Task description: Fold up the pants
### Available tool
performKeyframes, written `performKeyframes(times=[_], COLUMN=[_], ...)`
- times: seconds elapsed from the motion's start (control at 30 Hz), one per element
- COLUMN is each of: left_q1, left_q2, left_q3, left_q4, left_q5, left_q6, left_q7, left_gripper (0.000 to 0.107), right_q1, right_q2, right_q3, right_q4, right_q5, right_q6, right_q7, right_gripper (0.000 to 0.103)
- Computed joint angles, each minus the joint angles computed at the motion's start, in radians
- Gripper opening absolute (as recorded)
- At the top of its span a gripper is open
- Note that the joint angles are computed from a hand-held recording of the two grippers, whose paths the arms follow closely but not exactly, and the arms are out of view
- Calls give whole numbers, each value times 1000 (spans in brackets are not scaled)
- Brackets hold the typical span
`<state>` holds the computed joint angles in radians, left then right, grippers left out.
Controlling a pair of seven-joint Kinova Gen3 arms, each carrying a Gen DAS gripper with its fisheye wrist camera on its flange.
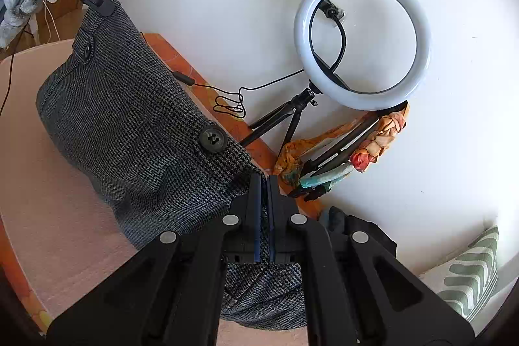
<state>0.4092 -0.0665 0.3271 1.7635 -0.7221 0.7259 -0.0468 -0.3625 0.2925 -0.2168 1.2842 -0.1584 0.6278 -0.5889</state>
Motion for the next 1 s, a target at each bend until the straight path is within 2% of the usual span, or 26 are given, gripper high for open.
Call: performKeyframes(times=[0.2,0.43,0.63,0.7,0.77,0.83,0.9,0.97,1.0], left_q1=[-47,-91,-97,-85,-89,-94,-92,-93,-85], left_q2=[68,160,182,158,141,138,142,153,161], left_q3=[-95,-190,-243,-256,-247,-232,-223,-218,-219], left_q4=[2,30,39,66,84,85,93,101,97], left_q5=[113,295,403,378,374,391,397,416,406], left_q6=[-95,-221,-239,-263,-273,-256,-253,-261,-251], left_q7=[-113,-227,-276,-243,-254,-286,-296,-314,-311], left_gripper=[4,4,14,14,15,18,27,33,36], right_q1=[-108,-180,-189,-158,-116,-58,-2,43,70], right_q2=[185,378,449,461,444,435,433,423,426], right_q3=[66,115,126,107,85,56,37,39,36], right_q4=[-223,-424,-481,-515,-500,-504,-519,-506,-510], right_q5=[122,195,202,164,118,56,-8,-54,-81], right_q6=[126,246,281,314,301,319,359,369,385], right_q7=[-130,-245,-334,-355,-367,-372,-386,-426,-444], right_gripper=[3,3,5,17,44,50,51,58,59])
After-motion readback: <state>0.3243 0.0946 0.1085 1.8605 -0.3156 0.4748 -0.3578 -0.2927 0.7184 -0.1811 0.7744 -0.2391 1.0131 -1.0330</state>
